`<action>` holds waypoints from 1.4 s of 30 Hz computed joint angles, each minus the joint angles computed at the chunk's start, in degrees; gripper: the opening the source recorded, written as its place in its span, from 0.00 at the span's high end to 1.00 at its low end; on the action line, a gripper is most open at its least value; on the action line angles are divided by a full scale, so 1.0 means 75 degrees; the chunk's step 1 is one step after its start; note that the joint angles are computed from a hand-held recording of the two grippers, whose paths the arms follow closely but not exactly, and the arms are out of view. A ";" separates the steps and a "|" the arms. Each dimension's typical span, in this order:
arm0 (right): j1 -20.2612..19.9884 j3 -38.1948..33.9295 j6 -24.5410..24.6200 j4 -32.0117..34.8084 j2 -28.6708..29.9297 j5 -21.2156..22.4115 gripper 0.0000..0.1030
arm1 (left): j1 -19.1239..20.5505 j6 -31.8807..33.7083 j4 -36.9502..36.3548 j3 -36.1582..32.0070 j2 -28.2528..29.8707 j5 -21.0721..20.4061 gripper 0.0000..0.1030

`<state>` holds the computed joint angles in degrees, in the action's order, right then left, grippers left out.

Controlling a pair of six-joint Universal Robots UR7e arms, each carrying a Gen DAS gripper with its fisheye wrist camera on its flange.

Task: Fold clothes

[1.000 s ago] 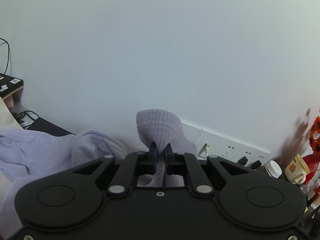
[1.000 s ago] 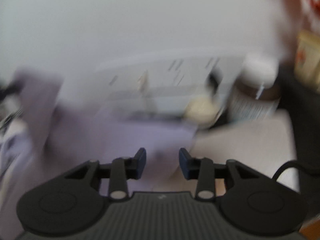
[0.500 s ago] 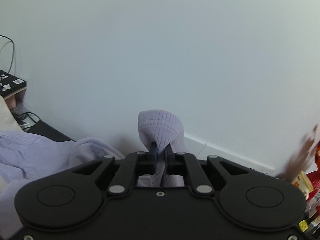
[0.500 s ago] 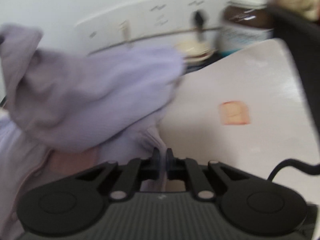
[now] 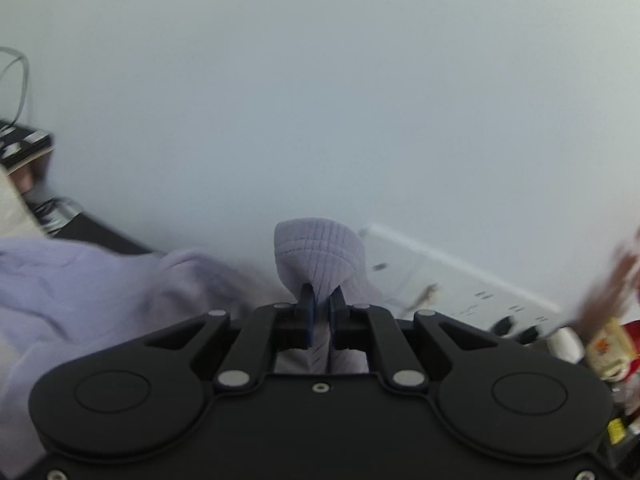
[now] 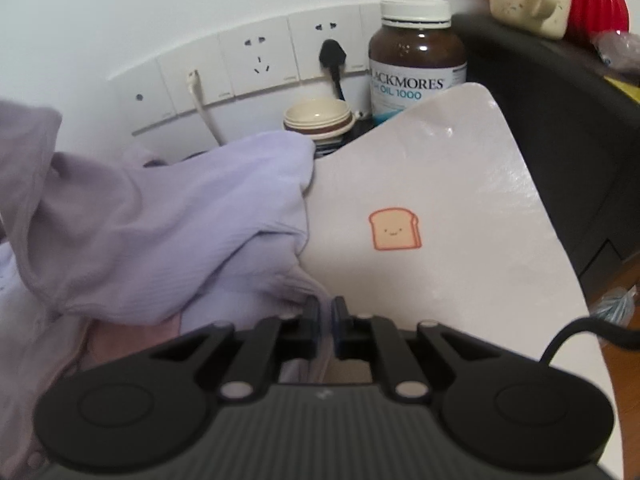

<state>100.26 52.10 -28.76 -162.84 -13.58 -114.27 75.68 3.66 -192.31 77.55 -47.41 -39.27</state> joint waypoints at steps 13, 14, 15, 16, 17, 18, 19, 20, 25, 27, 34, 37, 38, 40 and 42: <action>0.0140 0.0009 0.0068 -0.0582 0.0122 -0.0068 0.43 | 0.0489 -0.0996 0.3030 0.1322 -0.1141 0.0136 0.55; 0.0153 0.0136 0.0180 -0.0606 0.0026 0.0063 0.43 | 0.0486 -0.1002 0.3083 0.1444 -0.1254 0.0090 0.54; 0.0156 0.0298 0.0319 -0.0604 -0.0090 0.0254 0.43 | 0.0484 -0.1033 0.3151 0.1559 -0.1370 0.0045 0.53; 0.0158 0.0460 0.0460 -0.0599 -0.0206 0.0457 0.43 | 0.0468 -0.1160 0.3284 0.1674 -0.1494 0.0027 0.53; 0.0188 0.0629 0.0520 -0.0530 -0.0305 0.0557 0.43 | 0.0449 -0.1306 0.3433 0.1786 -0.1618 0.0012 0.53; 0.0222 0.0792 0.0563 -0.0446 -0.0398 0.0640 0.43 | 0.0452 -0.1483 0.3596 0.1894 -0.1728 -0.0017 0.53; 0.0257 0.0947 0.0606 -0.0360 -0.0488 0.0723 0.43 | 0.0435 -0.1714 0.3770 0.2035 -0.1853 -0.0024 0.53; 0.0301 0.1144 0.0527 -0.0357 -0.0563 0.0761 0.43 | 0.0428 -0.2035 0.4047 0.2195 -0.2003 -0.0020 0.53; 0.0565 0.2435 0.0329 -0.0518 -0.0944 0.0902 0.43 | 0.0511 -0.2724 0.4869 0.2718 -0.2521 -0.0283 0.53; 0.0708 0.2975 0.0399 -0.0657 -0.1024 0.0936 0.43 | 0.0563 -0.2509 0.4566 0.3051 -0.2735 -0.0495 0.52; 0.1280 0.3516 0.0105 -0.1293 -0.0386 0.0443 0.42 | 0.0824 -0.2306 0.3779 0.4422 -0.3763 -0.1153 0.51; 0.1526 0.3446 -0.0278 -0.1385 -0.0202 -0.0339 0.85 | 0.0896 -0.2626 0.3884 0.4857 -0.4236 -0.1487 0.51; 0.1559 0.3507 -0.0309 -0.1662 -0.0240 -0.0533 0.86 | 0.0903 -0.2694 0.3892 0.4996 -0.4386 -0.1612 0.51; 0.1603 0.3602 -0.0403 -0.2451 -0.0290 -0.1094 0.87 | 0.0928 -0.2828 0.3936 0.5219 -0.4655 -0.1913 0.51; 0.1585 0.3432 -0.0629 -0.3235 -0.0208 -0.1916 0.87 | 0.0966 -0.2951 0.4048 0.5332 -0.4829 -0.2328 0.49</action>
